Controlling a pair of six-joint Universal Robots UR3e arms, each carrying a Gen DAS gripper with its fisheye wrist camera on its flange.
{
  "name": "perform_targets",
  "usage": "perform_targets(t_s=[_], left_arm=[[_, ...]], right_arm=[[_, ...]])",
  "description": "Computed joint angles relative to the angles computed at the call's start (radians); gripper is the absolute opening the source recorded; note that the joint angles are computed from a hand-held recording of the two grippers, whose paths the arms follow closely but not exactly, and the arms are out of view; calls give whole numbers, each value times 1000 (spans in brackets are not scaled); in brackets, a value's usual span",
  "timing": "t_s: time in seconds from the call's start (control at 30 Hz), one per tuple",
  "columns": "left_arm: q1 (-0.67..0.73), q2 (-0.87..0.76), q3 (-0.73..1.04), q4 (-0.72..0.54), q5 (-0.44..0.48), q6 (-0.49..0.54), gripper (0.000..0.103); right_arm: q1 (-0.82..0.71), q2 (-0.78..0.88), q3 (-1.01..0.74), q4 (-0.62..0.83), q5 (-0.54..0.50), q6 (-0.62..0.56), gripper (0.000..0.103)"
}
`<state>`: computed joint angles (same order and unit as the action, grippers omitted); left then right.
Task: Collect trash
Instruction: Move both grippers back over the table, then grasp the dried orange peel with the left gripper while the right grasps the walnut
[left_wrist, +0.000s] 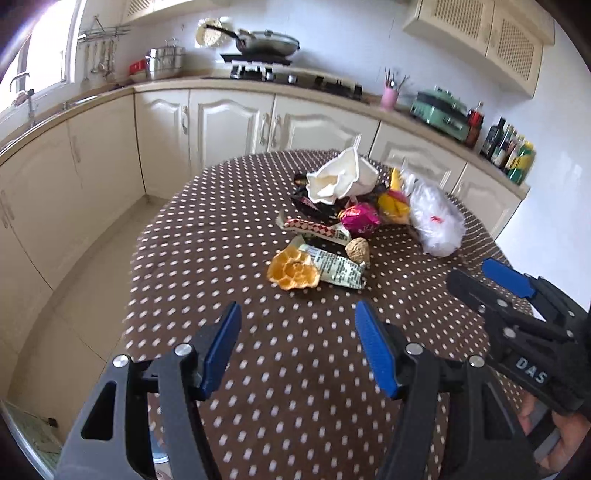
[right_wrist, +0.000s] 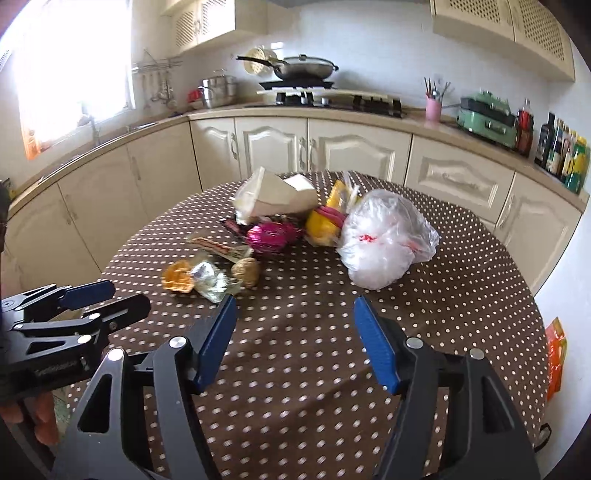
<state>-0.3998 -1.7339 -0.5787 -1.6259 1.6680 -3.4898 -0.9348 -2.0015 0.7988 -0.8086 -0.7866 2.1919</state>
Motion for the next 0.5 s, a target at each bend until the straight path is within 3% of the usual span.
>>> perform_targets(t_s=[0.07, 0.33, 0.4, 0.5], left_arm=[[12, -52, 56, -25, -10, -1, 63], [36, -254, 328, -141, -21, -7, 62], [35, -310, 420, -197, -11, -4, 55], [44, -267, 326, -144, -7, -1, 41]], right_arm=[[72, 19, 58, -120, -38, 85, 63], [268, 96, 131, -365, -139, 266, 66], [304, 118, 133, -393, -161, 297, 66], [357, 144, 143, -440, -196, 336, 66]])
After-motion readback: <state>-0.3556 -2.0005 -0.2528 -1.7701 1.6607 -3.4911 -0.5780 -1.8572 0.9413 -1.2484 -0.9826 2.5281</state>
